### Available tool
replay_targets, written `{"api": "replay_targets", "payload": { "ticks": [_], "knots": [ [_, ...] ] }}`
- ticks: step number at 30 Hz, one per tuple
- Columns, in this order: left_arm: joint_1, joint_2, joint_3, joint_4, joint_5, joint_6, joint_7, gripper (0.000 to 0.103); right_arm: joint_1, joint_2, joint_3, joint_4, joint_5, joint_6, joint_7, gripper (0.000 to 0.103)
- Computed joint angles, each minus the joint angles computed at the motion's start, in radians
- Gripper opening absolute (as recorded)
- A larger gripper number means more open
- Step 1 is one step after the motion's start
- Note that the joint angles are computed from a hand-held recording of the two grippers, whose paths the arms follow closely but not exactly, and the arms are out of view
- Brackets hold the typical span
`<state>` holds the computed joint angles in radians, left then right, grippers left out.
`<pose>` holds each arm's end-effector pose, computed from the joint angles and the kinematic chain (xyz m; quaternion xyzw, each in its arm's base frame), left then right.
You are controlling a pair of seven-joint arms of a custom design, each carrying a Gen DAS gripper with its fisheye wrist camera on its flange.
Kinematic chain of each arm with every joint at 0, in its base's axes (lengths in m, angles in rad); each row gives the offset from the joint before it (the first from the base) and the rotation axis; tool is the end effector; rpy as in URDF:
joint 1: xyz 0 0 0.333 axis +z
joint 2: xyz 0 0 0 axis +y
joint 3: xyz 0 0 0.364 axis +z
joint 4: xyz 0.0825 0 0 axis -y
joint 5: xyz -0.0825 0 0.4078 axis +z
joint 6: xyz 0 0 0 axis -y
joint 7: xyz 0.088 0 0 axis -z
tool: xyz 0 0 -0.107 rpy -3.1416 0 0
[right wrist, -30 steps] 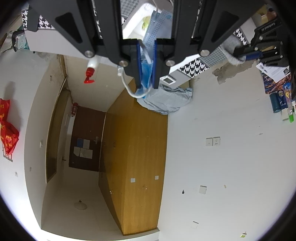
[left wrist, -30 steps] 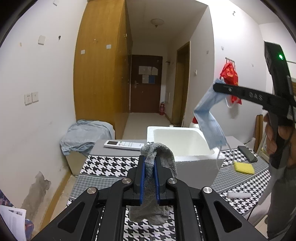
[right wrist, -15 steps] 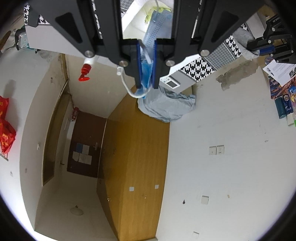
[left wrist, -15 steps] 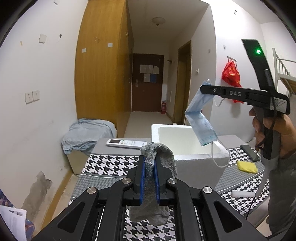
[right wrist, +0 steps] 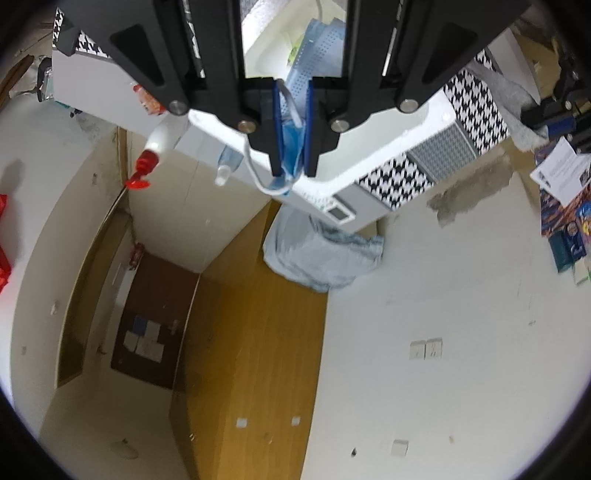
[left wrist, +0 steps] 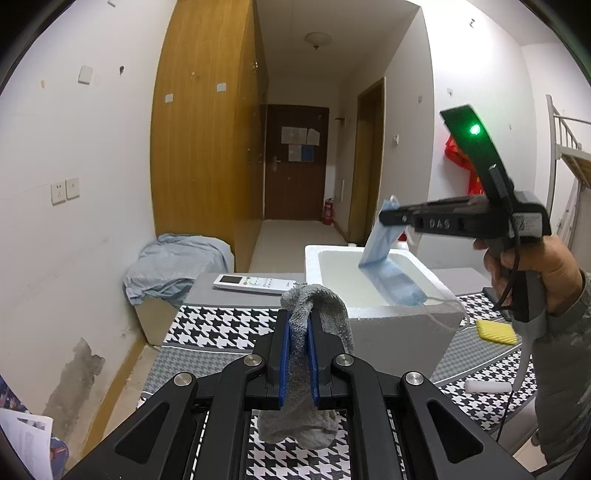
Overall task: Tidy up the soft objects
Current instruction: 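Lower the blue mask into the foam box and open the right tool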
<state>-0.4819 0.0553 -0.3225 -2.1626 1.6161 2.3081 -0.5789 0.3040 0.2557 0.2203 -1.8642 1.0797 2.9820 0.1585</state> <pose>0.4231 -0.4078 0.4312 -0.6389 0.5354 -0.3793 0.4015 0.6267 0.2758 0.4879 -0.8354 0.2915 -0.2267 0.4071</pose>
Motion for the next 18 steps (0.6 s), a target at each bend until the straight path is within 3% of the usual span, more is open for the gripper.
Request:
{"api": "replay_targets", "payload": {
  "ticks": [6,7,9,10,13,15,18],
  "knots": [
    [0.003,-0.008,0.001,-0.007,0.005,0.009,-0.003,0.01,0.048,0.016,-0.071,-0.009,-0.204,-0.046,0.192,0.016],
    [0.002,-0.011,0.0,-0.008,0.004,0.007,-0.002,0.01,0.063,0.016,-0.087,-0.018,-0.256,-0.036,0.238,0.021],
    [0.002,-0.014,-0.002,-0.01,0.005,0.002,-0.003,0.01,0.065,0.019,-0.081,-0.036,-0.304,0.011,0.267,0.067],
    [0.002,-0.014,-0.003,-0.01,0.004,0.0,-0.002,0.01,0.047,0.021,-0.06,-0.035,-0.293,0.012,0.251,0.075],
    [0.001,-0.017,-0.005,-0.01,-0.001,-0.011,0.004,0.01,-0.017,0.012,0.001,-0.029,-0.202,-0.027,0.16,0.083],
    [-0.001,-0.015,-0.007,-0.01,0.0,-0.017,0.004,0.01,-0.029,0.002,0.019,-0.038,-0.141,-0.004,0.099,0.093],
    [-0.003,-0.017,-0.009,-0.009,-0.002,-0.024,0.008,0.01,-0.033,-0.007,0.027,-0.04,-0.075,-0.001,0.044,0.094]
  ]
}}
